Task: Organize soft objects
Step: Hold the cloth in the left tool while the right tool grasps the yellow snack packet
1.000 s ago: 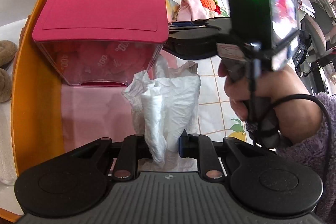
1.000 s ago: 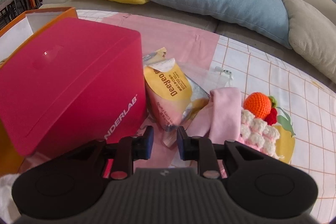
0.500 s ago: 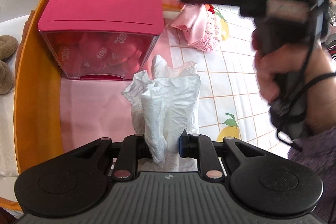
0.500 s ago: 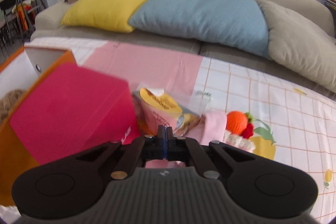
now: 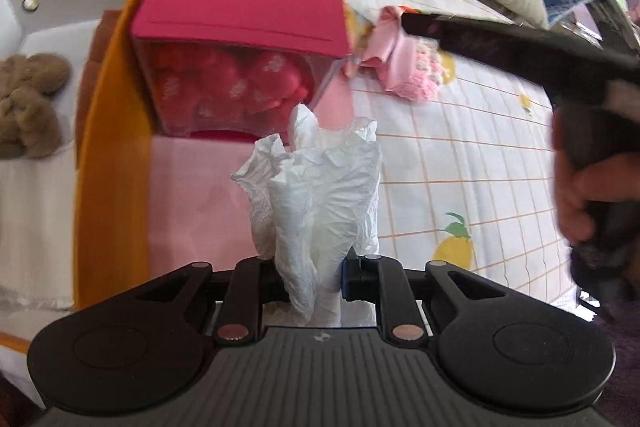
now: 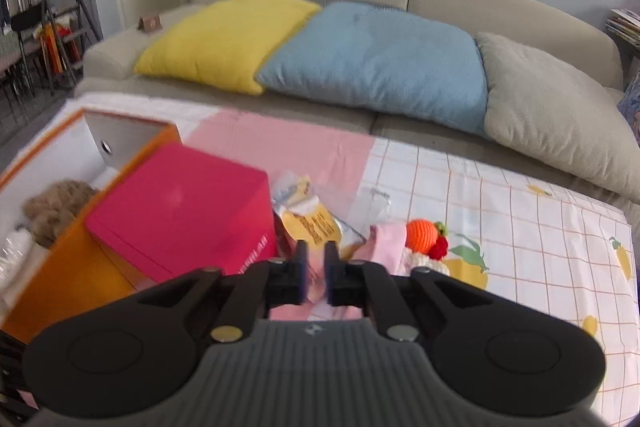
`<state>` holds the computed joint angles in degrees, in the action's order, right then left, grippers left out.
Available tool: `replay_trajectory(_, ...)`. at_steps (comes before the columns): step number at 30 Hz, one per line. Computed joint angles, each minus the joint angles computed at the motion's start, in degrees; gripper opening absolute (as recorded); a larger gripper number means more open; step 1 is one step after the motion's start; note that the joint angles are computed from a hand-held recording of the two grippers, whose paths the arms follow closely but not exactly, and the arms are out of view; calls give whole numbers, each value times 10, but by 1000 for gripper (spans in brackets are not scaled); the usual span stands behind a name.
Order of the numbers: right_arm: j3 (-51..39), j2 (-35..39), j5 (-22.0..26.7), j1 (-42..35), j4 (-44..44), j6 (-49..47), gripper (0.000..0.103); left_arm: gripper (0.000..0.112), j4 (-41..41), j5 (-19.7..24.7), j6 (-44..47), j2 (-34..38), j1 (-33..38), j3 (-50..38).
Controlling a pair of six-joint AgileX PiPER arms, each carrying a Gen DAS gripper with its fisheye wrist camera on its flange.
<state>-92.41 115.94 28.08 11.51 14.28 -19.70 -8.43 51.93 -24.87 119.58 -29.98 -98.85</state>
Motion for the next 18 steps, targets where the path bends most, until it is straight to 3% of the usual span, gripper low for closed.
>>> replay_trajectory(2, -24, 35, 4, 1, 14, -31, 24, 21, 7, 10, -17, 5, 0, -8)
replay_trajectory(5, -92, 99, 30, 16, -43, 1, 24, 21, 24, 26, -39, 15, -2, -28)
replay_trajectory(11, -159, 169, 32, 42, -139, 20, 29, 21, 42, 69, -61, 50, 0, -86)
replay_trajectory(14, -180, 187, 42, 37, -126, -12, 29, 22, 42, 77, -64, 59, 3, -101)
replay_trajectory(17, -197, 200, 52, 36, -130, -14, 21, 22, 41, 83, -69, 69, 5, -111)
replay_trajectory(18, -204, 204, 58, 34, -121, -20, 13, 22, 40, 87, -69, 73, 5, -117)
